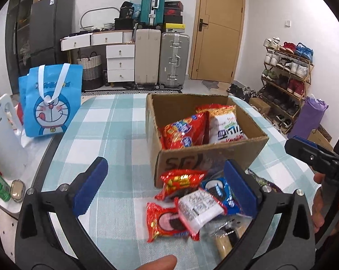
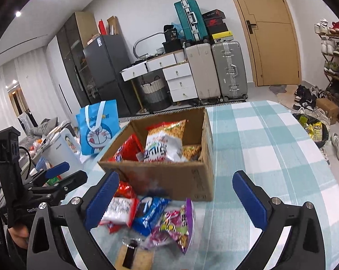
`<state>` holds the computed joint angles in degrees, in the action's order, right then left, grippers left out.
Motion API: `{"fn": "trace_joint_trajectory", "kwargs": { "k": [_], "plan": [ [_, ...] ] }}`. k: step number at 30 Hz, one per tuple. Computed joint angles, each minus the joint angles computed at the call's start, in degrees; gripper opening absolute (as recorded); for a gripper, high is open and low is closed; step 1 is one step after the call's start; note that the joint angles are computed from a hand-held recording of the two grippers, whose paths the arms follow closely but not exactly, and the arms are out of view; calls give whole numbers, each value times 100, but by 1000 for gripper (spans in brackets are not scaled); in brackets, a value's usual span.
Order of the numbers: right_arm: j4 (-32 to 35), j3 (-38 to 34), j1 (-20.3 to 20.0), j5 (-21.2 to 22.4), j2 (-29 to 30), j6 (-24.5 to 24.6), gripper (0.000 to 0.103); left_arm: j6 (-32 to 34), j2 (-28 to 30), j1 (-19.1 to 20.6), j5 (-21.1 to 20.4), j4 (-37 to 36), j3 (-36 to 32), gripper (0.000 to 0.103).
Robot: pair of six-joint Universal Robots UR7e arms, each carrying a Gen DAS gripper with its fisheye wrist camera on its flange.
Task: Organize snacks
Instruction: 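Open both grippers to drop the bags into the box, then move both tools back toward the snacks left on the table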
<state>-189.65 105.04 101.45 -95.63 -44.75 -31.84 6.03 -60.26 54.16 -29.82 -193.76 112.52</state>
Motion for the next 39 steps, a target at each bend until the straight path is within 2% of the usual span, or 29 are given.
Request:
{"fn": "trace_joint_trajectory", "kwargs": {
  "k": [8, 10, 12, 16, 21, 25, 39],
  "plan": [
    [-131, 170, 29, -149, -1, -202, 102, -294, -220, -73, 108, -413, 673, 102],
    [-44, 132, 35, -152, 2, -196, 102, -402, -287, -45, 68, -213, 720, 102],
    [-73, 140, 50, -204, 1, -255, 102, -389, -251, -33, 125, -269, 717, 102],
    [128, 45, 62, -354, 27, -181, 102, -672, -301, 52, -38, 29, 705, 102],
    [421, -121, 86, -756, 119, -84, 102, -666, -223, 108, -5, 201, 594, 102],
    [636, -261, 94, -1085, 226, -46, 102, -859, -227, 179, -145, 507, 527, 102],
    [983, -397, 5, -1248, 382, -18, 102, -981, -108, 380, -426, 1153, 388, 102]
  ]
}}
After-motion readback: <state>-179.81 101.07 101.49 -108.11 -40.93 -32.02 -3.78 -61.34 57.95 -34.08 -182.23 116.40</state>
